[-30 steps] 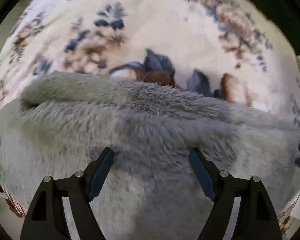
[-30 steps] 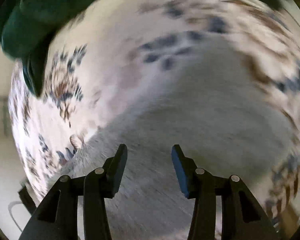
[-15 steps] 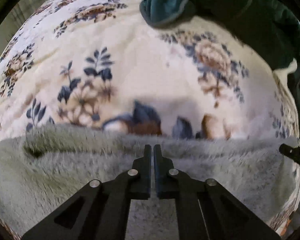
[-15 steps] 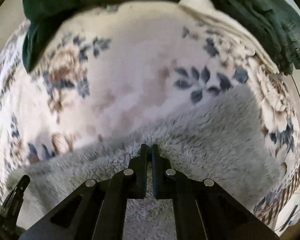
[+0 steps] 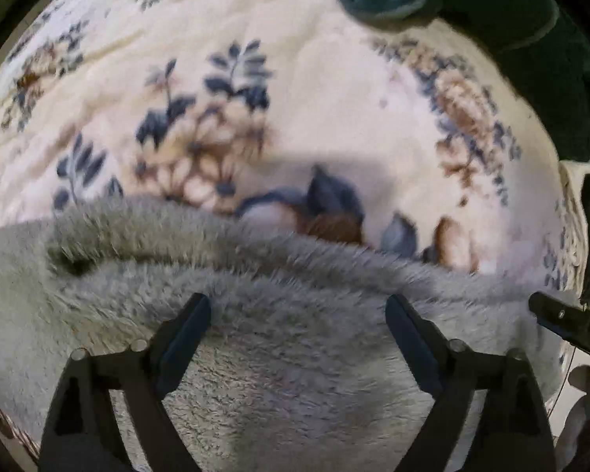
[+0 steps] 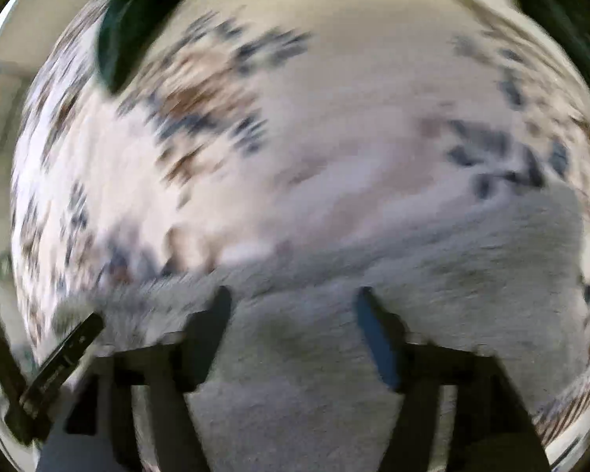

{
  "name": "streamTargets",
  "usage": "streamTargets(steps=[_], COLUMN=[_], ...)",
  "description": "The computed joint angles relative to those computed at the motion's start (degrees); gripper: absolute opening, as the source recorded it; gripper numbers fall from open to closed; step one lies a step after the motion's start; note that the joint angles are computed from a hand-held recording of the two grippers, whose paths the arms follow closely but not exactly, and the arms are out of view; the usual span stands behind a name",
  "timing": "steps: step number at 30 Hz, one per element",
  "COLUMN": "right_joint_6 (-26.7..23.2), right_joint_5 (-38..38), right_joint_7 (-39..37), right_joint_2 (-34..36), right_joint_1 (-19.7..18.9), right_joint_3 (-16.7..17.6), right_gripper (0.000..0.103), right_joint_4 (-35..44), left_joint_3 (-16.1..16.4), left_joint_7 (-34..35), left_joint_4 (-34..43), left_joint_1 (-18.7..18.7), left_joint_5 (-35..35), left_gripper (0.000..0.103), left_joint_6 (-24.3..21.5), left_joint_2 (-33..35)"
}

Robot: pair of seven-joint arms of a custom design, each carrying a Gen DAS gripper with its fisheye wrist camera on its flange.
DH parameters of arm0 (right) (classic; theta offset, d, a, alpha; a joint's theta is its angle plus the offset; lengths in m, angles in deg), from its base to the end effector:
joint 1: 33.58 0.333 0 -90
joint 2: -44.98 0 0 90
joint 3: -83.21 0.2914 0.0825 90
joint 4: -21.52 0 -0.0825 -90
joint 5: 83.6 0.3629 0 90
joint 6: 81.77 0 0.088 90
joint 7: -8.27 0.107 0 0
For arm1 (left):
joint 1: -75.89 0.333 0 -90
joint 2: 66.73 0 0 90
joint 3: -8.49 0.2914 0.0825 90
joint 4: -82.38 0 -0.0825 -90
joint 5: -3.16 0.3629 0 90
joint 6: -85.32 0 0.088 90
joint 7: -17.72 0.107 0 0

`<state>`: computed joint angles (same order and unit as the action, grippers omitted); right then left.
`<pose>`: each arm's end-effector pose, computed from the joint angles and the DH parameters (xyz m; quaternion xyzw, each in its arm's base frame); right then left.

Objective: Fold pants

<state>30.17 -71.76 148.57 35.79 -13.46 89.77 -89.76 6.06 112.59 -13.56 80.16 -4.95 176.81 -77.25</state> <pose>0.4505 0.2452 0.5487 -0.5177 0.8466 0.0793 0.0948 0.4822 -0.0014 0.6495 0.6844 -0.7241 0.0850 0.0050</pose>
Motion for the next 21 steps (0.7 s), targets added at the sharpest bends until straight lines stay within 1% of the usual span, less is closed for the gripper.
streamTargets(steps=[1, 2, 3, 4, 5, 6, 7, 8, 10, 13, 16, 19, 21], right_joint_6=[-3.3, -5.2, -7.1, -8.8, -10.6, -11.7, -11.3, -11.0, -9.9, -8.0, -7.9, -8.1, -8.9], right_joint_5=[0.5, 1.0, 0.7, -1.8, -5.4, -8.1, -9.3, -10.7, -13.2, -14.9, -17.1, -19.0, -19.7], right_joint_7=[-2.2, -3.6, -4.4, -4.3, -3.9, -3.1, -2.0, -0.9, 2.1, 6.5, 8.5, 9.1, 8.3], right_joint_2=[3.5, 5.8, 8.1, 10.0, 11.5, 12.1, 11.6, 10.8, 8.6, 5.1, 3.3, 4.0, 6.2], right_joint_1=[0.7, 1.1, 1.6, 2.3, 3.2, 4.0, 4.6, 5.0, 5.6, 5.6, 5.4, 5.2, 5.0], right_joint_3=[0.3, 0.5, 0.9, 1.5, 2.1, 2.4, 2.5, 2.5, 2.6, 2.8, 3.3, 3.6, 3.4], right_gripper=[0.072, 0.071, 0.069, 0.049, 0.017, 0.011, 0.009, 0.008, 0.007, 0.006, 0.005, 0.005, 0.005], right_joint_4=[3.5, 5.3, 7.1, 8.7, 10.4, 11.3, 11.1, 10.8, 9.6, 7.7, 8.0, 10.5, 13.0], left_joint_3=[-0.2, -0.5, -0.7, -0.6, -0.7, -0.5, 0.0, 0.5, 1.5, 1.9, 2.2, 2.0, 1.4], left_joint_7=[0.1, 0.4, 1.8, 3.8, 6.1, 7.1, 8.3, 9.3, 10.1, 11.2, 11.9, 10.8, 10.1], left_joint_4=[-1.1, -2.7, -5.7, -7.8, -9.9, -10.6, -10.9, -10.6, -9.5, -8.6, -6.4, -3.4, -2.5], left_joint_1=[-0.1, -0.2, -0.5, -0.7, -1.1, -1.3, -1.4, -1.5, -1.2, -0.9, -0.6, -0.2, -0.1], left_joint_5=[0.7, 1.8, 2.3, 2.0, 2.2, 2.0, 0.8, -0.2, -2.5, -3.8, -4.6, -5.3, -4.9], left_gripper=[0.091, 0.09, 0.085, 0.079, 0.062, 0.032, 0.014, 0.006, 0.006, 0.006, 0.006, 0.006, 0.007], left_joint_6=[-0.2, -0.2, 2.2, 4.5, 7.3, 8.7, 9.8, 10.2, 9.1, 8.5, 7.7, 8.2, 8.6], left_joint_2=[0.3, 0.6, -0.5, -1.7, -3.4, -4.4, -5.2, -5.7, -5.5, -5.5, -4.8, -2.7, -1.2])
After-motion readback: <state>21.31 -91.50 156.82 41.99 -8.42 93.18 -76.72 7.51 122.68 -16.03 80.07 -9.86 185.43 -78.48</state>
